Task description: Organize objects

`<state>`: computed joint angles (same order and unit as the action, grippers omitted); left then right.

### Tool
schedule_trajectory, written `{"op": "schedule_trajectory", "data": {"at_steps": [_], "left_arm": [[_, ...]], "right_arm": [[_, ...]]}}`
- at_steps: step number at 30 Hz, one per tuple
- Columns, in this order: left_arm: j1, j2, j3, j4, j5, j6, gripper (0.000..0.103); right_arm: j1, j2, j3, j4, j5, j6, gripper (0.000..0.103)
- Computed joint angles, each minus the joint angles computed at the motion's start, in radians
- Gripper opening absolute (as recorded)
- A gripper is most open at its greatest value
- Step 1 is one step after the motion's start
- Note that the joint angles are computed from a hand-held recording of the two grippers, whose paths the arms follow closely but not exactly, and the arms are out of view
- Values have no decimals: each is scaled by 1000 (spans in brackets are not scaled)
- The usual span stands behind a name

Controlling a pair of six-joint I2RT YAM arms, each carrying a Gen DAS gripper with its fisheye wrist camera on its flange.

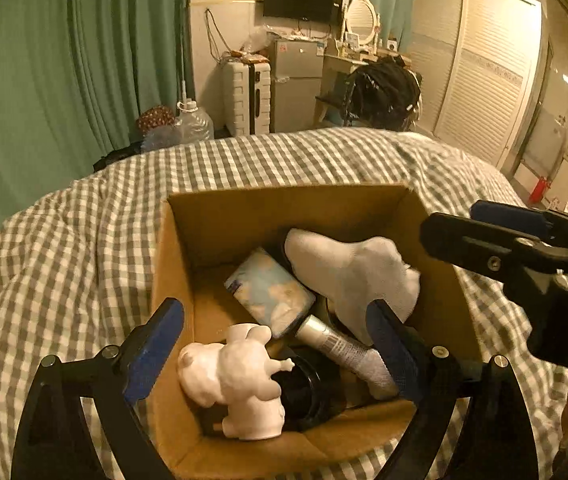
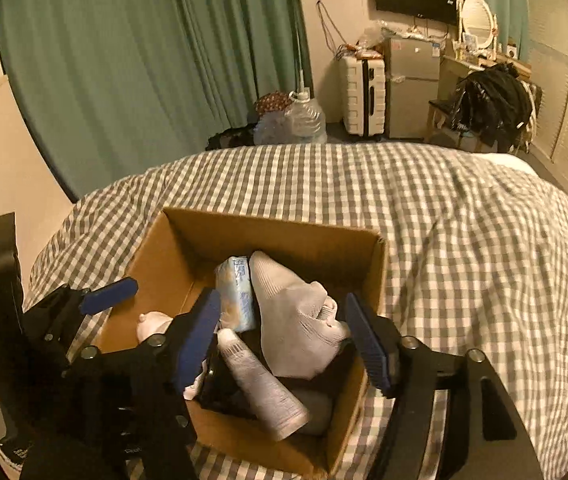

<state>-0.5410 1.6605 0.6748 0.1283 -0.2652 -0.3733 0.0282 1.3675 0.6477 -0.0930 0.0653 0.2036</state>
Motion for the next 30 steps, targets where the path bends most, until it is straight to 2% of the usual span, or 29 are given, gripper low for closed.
{"op": "schedule_trajectory", "data": {"at_steps": [4, 7, 12, 15, 17, 24, 30], "left_arm": [[-17, -120, -9, -76, -30, -17, 95], [-45, -221, -11, -150, -72, -28, 95], [-103, -385, 5, -280, -177, -30, 96], [-141, -490, 0, -338, -250, -39, 96], [-171, -557, -3, -376, -302, -56, 102], [-310, -721, -45, -440, -534, -102, 103], [-469, -785, -76, -518, -743, -190, 103]], "right_arm": [[62, -131, 6, -95, 97, -1, 66], [94, -234, 15, -170, 141, 9, 72], [157, -395, 52, -308, 228, 35, 76], [224, -477, 72, -377, 316, 61, 77], [265, -529, 86, -420, 359, 72, 79], [448, -685, 104, -550, 554, 150, 92], [680, -780, 76, -678, 802, 310, 99]]}}
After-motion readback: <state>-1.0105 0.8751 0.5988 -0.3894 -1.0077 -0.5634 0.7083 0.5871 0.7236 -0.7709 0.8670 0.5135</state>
